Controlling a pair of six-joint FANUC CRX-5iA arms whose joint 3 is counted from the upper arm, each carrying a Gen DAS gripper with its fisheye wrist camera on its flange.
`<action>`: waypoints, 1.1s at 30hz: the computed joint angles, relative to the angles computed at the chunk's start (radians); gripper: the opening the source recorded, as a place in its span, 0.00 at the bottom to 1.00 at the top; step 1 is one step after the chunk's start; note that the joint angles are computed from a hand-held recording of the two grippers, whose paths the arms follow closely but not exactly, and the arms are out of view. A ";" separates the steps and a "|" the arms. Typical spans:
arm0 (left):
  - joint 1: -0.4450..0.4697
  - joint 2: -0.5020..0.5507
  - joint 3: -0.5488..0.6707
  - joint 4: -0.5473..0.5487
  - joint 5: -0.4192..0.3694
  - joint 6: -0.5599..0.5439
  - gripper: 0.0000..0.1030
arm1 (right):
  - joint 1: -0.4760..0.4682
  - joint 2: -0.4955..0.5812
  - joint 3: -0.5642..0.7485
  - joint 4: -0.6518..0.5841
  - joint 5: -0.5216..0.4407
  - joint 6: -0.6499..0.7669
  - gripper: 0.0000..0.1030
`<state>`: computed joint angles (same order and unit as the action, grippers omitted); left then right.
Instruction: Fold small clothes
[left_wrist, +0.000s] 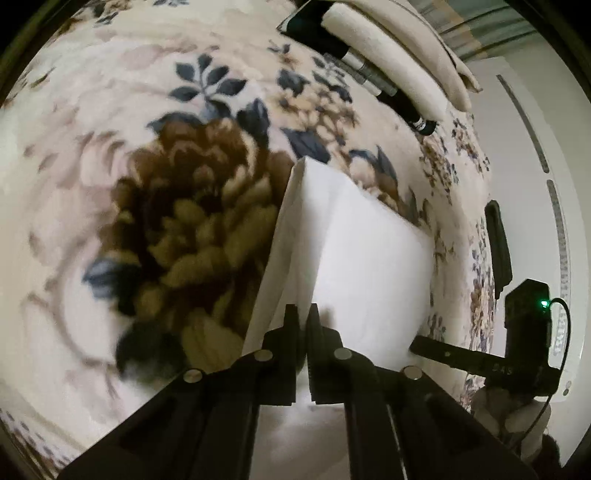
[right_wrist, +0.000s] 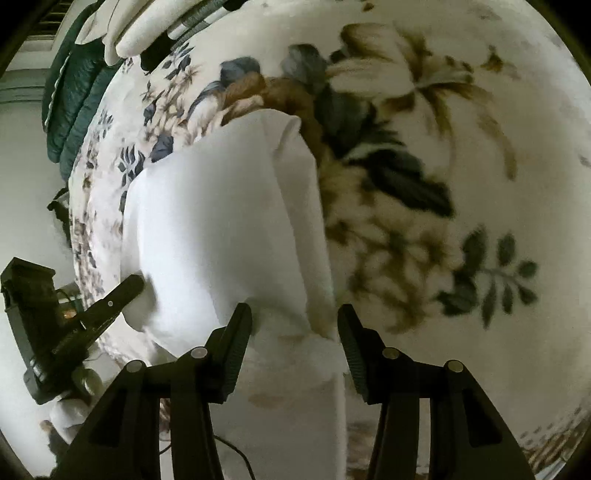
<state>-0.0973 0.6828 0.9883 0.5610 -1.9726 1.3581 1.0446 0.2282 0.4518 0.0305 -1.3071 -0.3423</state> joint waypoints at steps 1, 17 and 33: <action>0.005 -0.005 0.000 0.009 -0.005 0.007 0.06 | 0.013 -0.011 -0.009 0.018 0.006 -0.023 0.49; 0.238 -0.394 -0.492 -0.102 -0.102 -0.138 0.61 | 0.337 -0.118 -0.200 0.077 0.248 -0.482 0.69; 0.293 -0.559 -0.715 -0.164 -0.140 -0.205 0.04 | 0.423 -0.063 -0.294 0.212 0.535 -0.721 0.05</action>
<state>0.1954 0.1233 0.2734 0.3968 -2.1123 1.1530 1.4677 0.1656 0.1575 0.2428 -0.7723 -1.0632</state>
